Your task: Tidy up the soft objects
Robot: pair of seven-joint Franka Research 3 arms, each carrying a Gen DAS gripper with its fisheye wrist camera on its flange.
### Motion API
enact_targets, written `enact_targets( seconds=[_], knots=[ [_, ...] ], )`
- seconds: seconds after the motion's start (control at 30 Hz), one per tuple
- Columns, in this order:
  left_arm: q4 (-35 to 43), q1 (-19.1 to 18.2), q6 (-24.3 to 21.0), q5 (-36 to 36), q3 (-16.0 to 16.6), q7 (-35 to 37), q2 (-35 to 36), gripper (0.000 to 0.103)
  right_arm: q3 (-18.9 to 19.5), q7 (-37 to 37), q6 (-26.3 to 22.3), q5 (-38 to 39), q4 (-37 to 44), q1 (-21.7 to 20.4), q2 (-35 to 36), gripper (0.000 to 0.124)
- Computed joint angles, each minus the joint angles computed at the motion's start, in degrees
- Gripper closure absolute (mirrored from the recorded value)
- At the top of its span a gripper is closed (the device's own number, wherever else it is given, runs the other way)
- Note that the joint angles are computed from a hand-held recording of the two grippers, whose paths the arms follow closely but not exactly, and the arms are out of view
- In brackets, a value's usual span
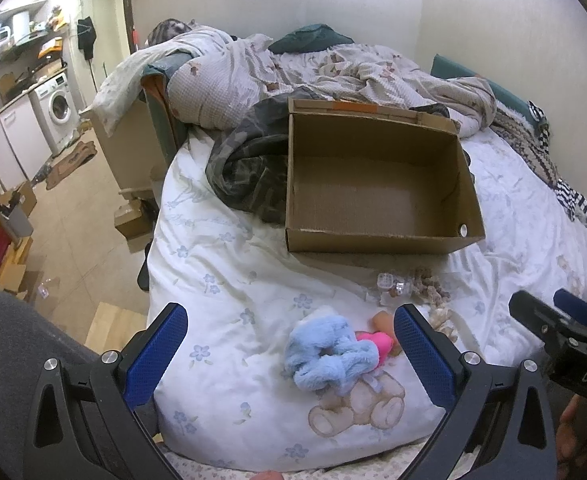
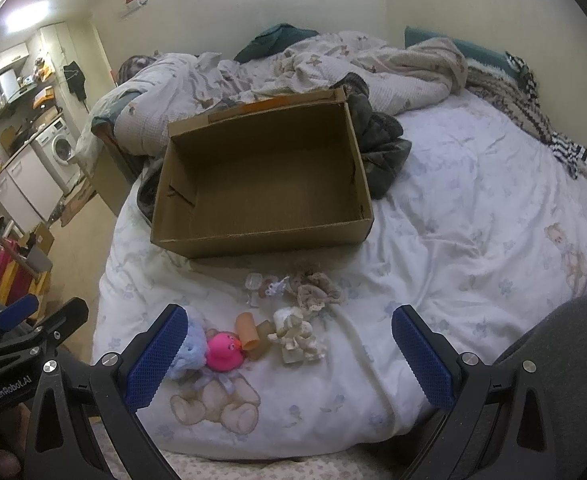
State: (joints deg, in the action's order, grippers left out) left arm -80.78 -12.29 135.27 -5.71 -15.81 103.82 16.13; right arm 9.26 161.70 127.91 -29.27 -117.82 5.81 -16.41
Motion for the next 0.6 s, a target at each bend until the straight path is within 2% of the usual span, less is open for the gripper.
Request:
enact_targets(
  seconds=[0.4, 0.53, 0.6],
  knots=[
    [14.13, -2.58, -10.91, 4.74, 0.63, -3.68, 8.08, 0.000, -2.68, -6.92, 0.93, 5.47, 2.87, -0.60, 1.22, 0.021],
    [21.50, -4.19, -16.15, 6.65, 1.03, -4.02, 12.55, 0.000, -4.65, -11.24, 2.43, 12.01, 3.13, -0.50, 2.10, 0.021],
    [27.61, -5.40, -19.96, 7.74, 1.51, -4.60, 16.20, 0.000, -5.21, -12.62, 2.60, 14.06, 3.33, -0.87, 2.52, 0.021]
  ],
)
